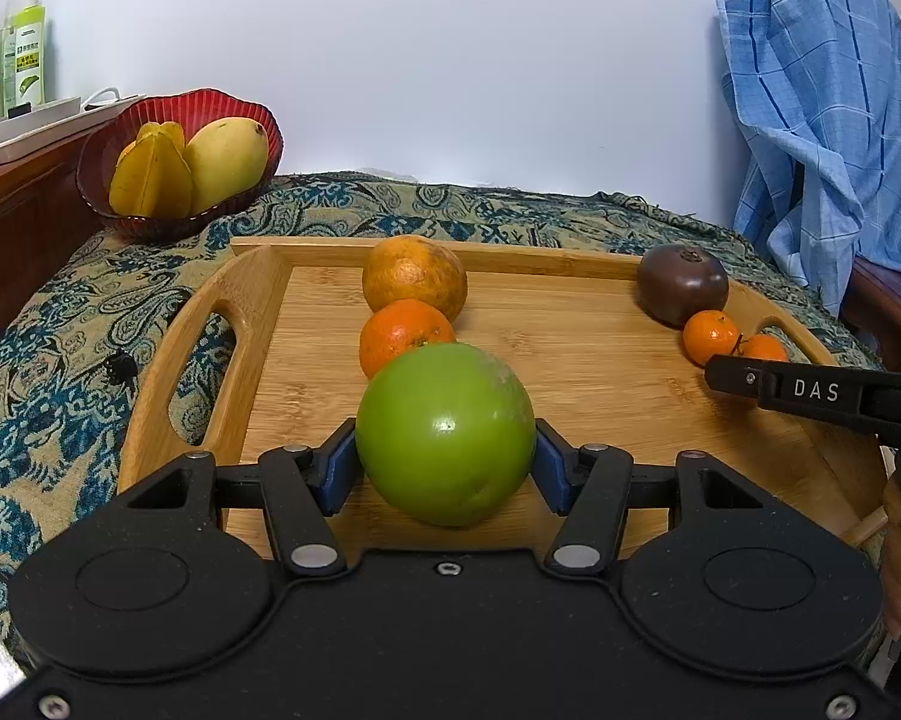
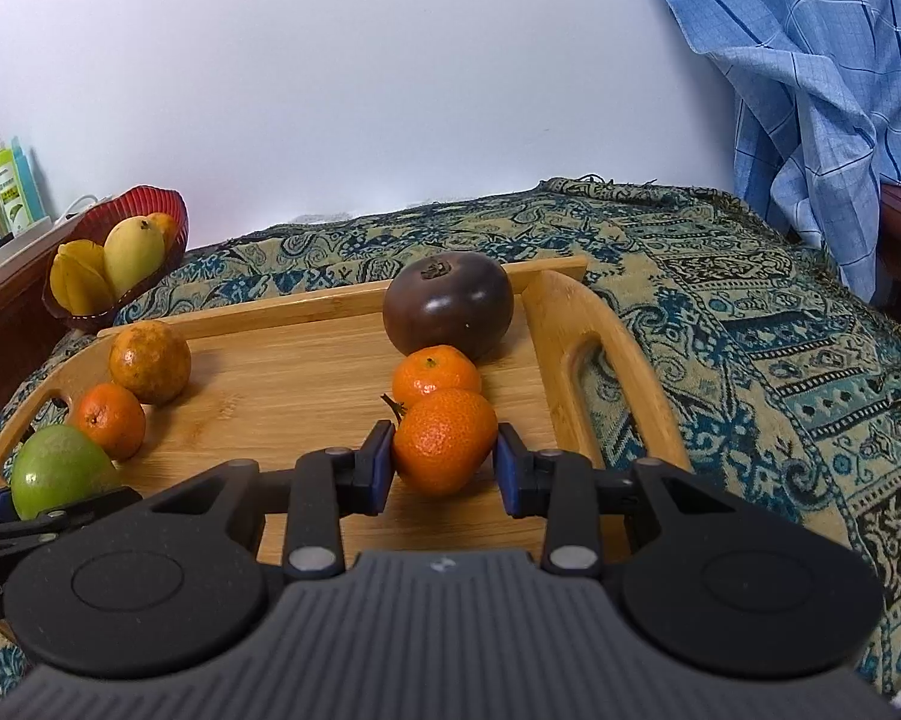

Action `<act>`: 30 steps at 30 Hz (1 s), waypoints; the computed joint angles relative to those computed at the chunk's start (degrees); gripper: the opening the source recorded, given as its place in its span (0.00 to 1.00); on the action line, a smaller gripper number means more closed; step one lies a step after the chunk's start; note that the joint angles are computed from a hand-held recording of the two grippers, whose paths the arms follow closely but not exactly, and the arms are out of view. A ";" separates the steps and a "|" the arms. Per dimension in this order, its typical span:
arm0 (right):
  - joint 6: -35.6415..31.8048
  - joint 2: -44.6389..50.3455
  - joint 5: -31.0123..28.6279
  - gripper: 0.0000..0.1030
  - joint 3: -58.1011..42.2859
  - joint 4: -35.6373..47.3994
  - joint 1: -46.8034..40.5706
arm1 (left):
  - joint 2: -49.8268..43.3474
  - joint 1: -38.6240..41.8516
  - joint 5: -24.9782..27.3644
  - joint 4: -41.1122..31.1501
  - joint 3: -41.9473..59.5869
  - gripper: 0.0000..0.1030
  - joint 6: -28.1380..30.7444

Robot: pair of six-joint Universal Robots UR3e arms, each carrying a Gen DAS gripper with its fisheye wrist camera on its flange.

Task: Organize fruits
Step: 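Carry the green fruit and mandarin onto the tray and open both tools, then withdraw both tools from the tray toward the red dates beside it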

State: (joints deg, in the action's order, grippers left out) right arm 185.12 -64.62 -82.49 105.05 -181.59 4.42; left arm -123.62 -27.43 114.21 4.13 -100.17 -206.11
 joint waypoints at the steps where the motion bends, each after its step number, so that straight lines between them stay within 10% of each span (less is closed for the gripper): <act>1: 0.18 0.05 -0.04 0.45 -0.01 -0.13 0.05 | -0.04 -0.11 0.30 0.12 0.01 0.55 0.09; 19: 1.51 -0.80 -3.37 0.68 1.04 -1.44 0.89 | 0.38 -0.07 1.75 -0.27 -0.95 0.62 0.46; 30: 0.33 -1.78 -5.53 0.78 3.00 -5.91 1.92 | 0.78 -0.90 3.44 2.57 -2.88 0.86 0.96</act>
